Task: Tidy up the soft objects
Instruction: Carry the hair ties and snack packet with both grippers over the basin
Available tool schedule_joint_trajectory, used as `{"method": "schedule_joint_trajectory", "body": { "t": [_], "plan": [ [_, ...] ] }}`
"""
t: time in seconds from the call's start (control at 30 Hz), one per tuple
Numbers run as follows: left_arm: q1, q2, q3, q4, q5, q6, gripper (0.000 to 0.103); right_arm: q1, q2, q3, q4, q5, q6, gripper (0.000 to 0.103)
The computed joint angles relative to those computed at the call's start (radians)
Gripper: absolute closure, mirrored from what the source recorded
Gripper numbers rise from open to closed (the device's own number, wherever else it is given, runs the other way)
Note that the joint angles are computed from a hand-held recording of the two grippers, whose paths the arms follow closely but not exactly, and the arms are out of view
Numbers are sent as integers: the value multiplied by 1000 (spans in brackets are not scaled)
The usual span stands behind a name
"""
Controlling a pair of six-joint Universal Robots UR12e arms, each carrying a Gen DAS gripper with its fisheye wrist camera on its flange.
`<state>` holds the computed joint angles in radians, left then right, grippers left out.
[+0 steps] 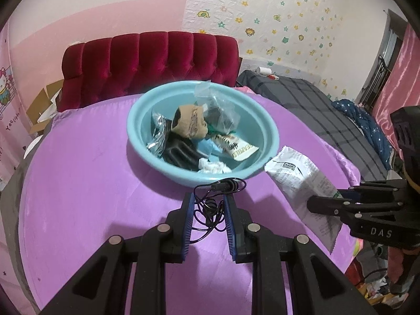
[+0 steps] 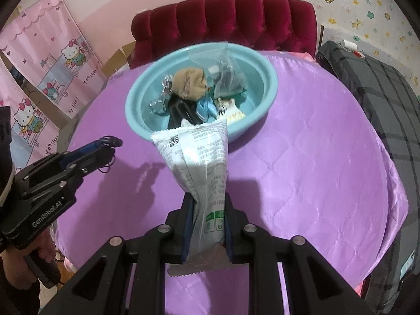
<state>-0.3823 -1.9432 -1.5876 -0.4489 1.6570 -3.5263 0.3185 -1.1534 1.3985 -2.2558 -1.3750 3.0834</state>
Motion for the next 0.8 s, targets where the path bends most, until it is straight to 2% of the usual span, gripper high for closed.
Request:
{"method": "schedule_joint_trajectory", "body": {
  "t": [0.43, 0.8],
  "plan": [
    [14, -38, 73, 15, -1, 37, 79, -5, 52, -94, -23, 3, 60, 82],
    [36, -90, 131, -21, -1, 48, 78, -1, 148, -227, 8, 12, 83, 82]
  ]
}}
